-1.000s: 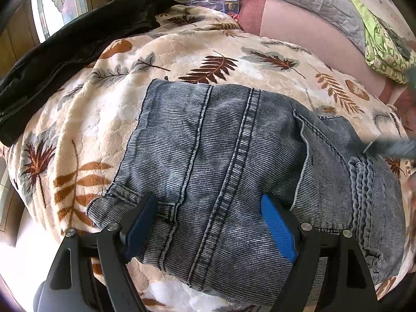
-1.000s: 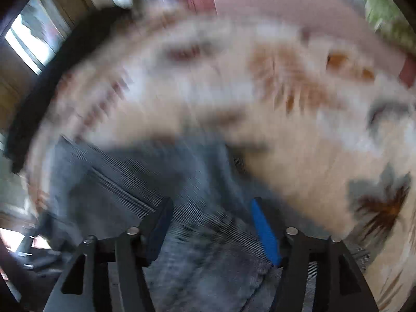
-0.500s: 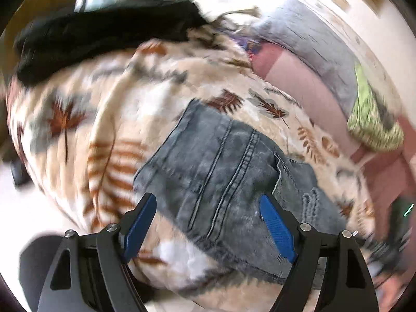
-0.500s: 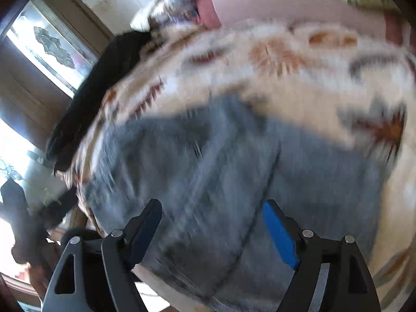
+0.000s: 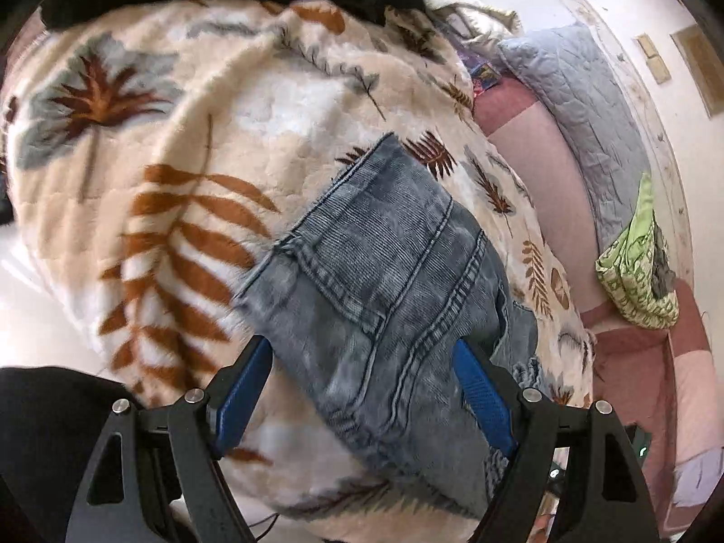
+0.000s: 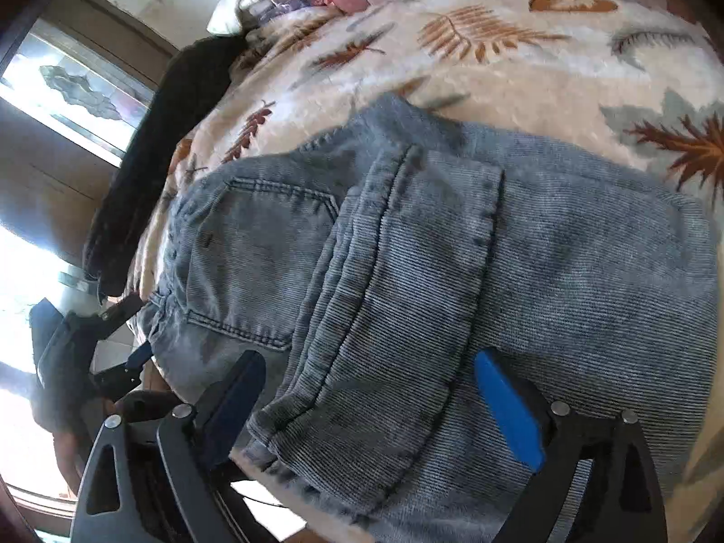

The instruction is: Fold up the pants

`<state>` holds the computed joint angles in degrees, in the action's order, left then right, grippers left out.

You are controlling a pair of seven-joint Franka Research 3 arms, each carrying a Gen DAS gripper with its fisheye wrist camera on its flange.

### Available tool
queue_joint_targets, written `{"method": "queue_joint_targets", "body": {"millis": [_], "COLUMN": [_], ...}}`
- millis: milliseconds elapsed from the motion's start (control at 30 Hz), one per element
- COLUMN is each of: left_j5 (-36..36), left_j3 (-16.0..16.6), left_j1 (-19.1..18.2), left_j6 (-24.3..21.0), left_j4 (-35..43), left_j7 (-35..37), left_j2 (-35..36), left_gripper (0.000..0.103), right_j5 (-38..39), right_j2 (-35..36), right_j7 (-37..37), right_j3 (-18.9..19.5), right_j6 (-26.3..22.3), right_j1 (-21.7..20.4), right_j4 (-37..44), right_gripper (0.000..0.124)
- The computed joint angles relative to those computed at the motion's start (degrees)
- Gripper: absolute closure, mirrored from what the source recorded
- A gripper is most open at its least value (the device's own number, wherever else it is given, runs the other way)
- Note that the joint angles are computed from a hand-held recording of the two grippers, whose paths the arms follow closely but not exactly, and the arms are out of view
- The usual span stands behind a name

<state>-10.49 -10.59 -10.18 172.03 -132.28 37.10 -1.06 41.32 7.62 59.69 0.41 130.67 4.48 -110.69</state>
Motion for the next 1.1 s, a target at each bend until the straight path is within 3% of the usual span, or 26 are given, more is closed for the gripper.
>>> {"method": "queue_joint_targets", "body": {"millis": [67,233,300,433,533,667,700,800,933,1000,1100], "left_j5": [-7.24,-13.05,-8.49,-14.93,-17.34,-7.49,-3.36,7.66,20.75,26.23,29.70], "left_j3": [0.09,-0.44,-0.23,-0.34,-0.16,-0.14,-0.36,-0.72,-0.84,-0.87,-0.74], "left_j1": [-0.48,-0.68,-0.18,-0.83,-1.55,-0.41,0.29,1.84,2.15,1.54,0.70], "left_j6": [0.55,3.97,3.76,5.74,6.77,4.45,3.87,0.16,-10.67,-14.80,-18.33], "left_j4": [0.04,-0.60,-0.89,-2.21,-2.82,-3.37,-3.17,-1.49,3.84,6.22,8.36], "left_j7": [4.93,8.35,3.95,9.19,10.38,1.27,-1.91,-9.64,-16.61,-18.82,-20.07], "left_j2": [0.61,0.72,0.66,0.17,-0.18,-1.89,-2.06,-1.88,0.41,1.41,2.37], "left_gripper": [0.020,0.023,0.037,0.040,0.038,0.037,0.037,0.033,0.033,0.032,0.032], "right_j5": [-0.88,-0.77,-0.89,16.13,20.76,14.78,17.21,13.65,14.75,11.18,12.18], "right_j2": [-0.27,-0.07,-0.50,0.43,4.61,11.92,10.91,10.07,8.01,9.76,9.85], "right_j7": [-0.15,0.30,2.29,-1.72,0.61,4.96,2.77,6.61,2.70,5.37,3.91], "right_j3": [0.10,0.13,-0.36,-0.77,-0.07,1.54,2.19,2.14,3.06,2.76,3.12], "right_j6": [-0.01,-0.48,-2.40,-13.29,-16.88,-17.97,-15.95,-16.98,-16.49,-15.67,-14.01], "right_j1": [0.31,0.46,0.02,-3.93,-4.31,-2.98,-3.46,-3.08,-2.68,-1.15,-1.57], "right_j4": [-0.13,0.29,0.60,3.96,8.90,13.85,12.11,13.01,12.42,13.17,12.04], "right_gripper": [0.022,0.022,0.022,0.023,0.023,0.022,0.021,0.022,0.022,0.022,0.021]}}
